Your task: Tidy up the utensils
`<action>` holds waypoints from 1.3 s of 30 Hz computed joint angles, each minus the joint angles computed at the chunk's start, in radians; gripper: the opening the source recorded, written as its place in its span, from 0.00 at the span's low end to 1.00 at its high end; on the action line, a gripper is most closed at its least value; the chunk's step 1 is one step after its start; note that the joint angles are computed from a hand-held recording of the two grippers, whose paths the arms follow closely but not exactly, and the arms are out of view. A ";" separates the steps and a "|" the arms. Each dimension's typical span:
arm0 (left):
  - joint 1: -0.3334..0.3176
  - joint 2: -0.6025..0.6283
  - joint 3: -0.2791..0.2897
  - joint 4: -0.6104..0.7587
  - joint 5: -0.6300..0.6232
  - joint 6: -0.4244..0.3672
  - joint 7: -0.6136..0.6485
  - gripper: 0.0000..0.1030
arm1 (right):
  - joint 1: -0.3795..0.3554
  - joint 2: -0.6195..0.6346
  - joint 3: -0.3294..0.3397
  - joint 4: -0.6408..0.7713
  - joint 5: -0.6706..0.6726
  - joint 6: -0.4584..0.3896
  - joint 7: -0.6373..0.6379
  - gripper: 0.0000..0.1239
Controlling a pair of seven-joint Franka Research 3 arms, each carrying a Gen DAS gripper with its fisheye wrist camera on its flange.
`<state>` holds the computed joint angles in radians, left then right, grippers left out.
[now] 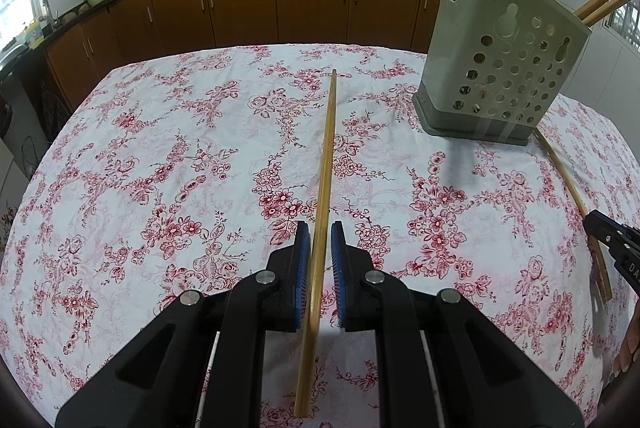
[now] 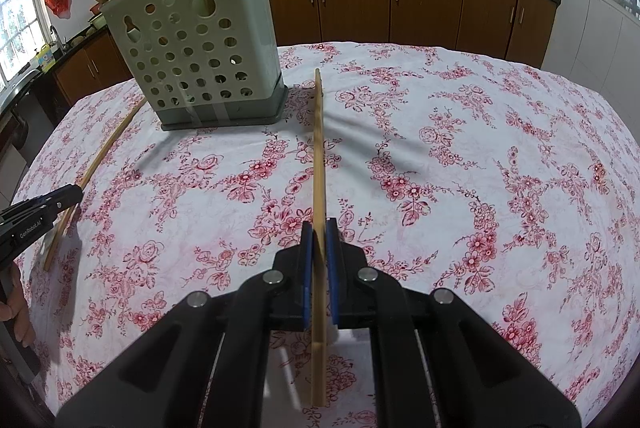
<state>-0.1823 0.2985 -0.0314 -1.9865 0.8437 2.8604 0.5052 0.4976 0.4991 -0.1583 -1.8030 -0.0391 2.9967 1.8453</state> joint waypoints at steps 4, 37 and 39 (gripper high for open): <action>0.000 0.000 0.000 0.000 0.000 0.000 0.000 0.13 | 0.000 0.000 0.000 -0.001 0.001 0.000 -0.002 0.07; 0.002 -0.008 0.001 -0.011 0.003 0.008 -0.005 0.13 | -0.017 -0.008 0.020 -0.012 0.029 0.008 -0.026 0.07; -0.003 -0.023 0.004 -0.030 0.020 0.004 -0.010 0.13 | -0.019 -0.023 0.025 -0.036 0.029 0.016 -0.037 0.07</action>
<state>-0.1851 0.2751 -0.0273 -2.0168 0.8637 2.8641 0.4955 0.4782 0.4757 -0.1332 -1.8390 -0.0099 3.0131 1.8087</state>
